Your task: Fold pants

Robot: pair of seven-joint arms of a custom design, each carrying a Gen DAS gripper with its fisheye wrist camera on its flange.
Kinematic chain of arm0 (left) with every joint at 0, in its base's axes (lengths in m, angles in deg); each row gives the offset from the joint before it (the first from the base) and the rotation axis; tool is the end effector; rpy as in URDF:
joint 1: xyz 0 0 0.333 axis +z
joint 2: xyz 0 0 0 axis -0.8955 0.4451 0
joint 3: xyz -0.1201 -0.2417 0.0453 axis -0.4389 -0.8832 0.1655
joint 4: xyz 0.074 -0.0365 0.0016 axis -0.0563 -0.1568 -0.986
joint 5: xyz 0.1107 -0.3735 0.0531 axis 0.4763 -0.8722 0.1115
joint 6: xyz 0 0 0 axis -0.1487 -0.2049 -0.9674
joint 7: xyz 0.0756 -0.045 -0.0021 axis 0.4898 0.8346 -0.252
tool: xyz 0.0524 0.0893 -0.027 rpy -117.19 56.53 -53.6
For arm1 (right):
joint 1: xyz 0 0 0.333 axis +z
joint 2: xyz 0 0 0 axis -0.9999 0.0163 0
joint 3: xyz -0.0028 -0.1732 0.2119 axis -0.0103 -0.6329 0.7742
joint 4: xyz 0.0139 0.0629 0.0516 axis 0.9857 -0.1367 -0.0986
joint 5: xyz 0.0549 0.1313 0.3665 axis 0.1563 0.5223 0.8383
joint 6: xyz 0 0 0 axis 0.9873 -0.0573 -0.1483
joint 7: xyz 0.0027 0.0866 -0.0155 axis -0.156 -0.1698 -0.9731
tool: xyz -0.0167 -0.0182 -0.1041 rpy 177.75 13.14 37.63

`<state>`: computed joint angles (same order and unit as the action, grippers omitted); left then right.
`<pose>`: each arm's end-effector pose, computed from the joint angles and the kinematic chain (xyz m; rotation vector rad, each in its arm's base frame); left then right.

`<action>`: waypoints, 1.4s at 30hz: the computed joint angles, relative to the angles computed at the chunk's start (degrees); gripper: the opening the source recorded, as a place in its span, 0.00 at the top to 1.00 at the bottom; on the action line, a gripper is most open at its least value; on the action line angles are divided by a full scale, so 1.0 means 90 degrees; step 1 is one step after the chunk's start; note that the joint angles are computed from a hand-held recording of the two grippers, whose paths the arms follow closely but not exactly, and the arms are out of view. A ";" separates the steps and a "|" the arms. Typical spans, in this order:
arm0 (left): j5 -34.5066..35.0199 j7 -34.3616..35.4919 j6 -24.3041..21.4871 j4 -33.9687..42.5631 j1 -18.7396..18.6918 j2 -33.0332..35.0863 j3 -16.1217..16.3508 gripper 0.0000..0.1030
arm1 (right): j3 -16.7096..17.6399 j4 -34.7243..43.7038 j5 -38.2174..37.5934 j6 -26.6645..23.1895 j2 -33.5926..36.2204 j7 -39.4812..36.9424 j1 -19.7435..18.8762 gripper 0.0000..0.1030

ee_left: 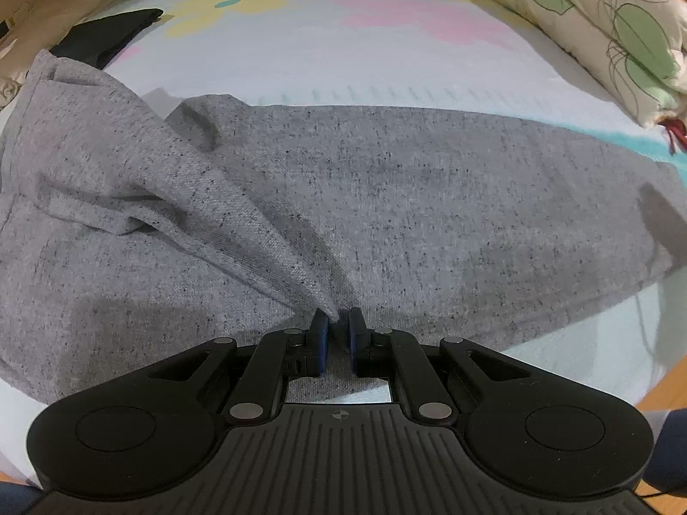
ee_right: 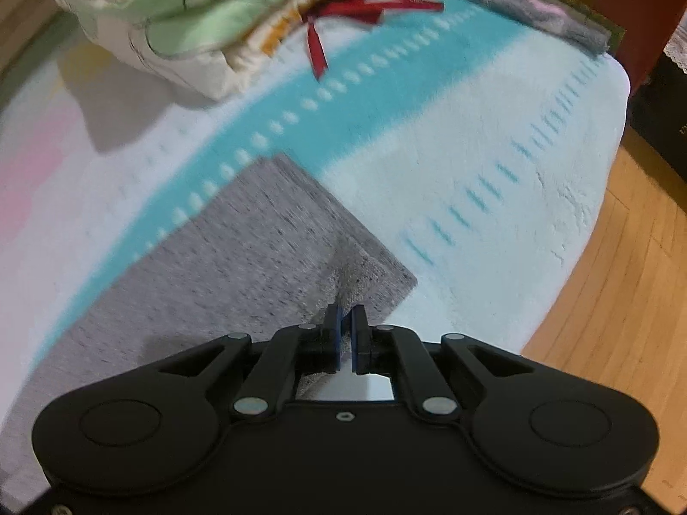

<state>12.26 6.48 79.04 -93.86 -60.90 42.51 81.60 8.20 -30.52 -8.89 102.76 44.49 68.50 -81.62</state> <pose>0.4122 -0.0334 0.4852 -2.2011 1.6094 -0.4375 0.6105 0.0694 0.4868 -1.6609 2.3633 -0.2762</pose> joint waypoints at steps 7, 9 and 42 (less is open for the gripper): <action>-0.0002 0.0058 0.0026 0.0004 0.0007 0.0048 0.0014 0.91 | 0.0030 0.0058 -0.0425 -0.0178 0.0129 0.0066 0.0125 0.85; 0.0098 0.0036 0.0072 -0.0076 0.0017 -0.0040 -0.0064 0.90 | 0.0025 -0.0009 -0.0574 -0.0104 0.0061 0.0256 0.0159 0.63; 0.0766 0.1844 -0.0541 0.1497 0.2488 0.1445 0.1478 0.86 | 0.1459 0.0770 0.3421 0.2022 0.0550 -0.5042 0.2141 0.23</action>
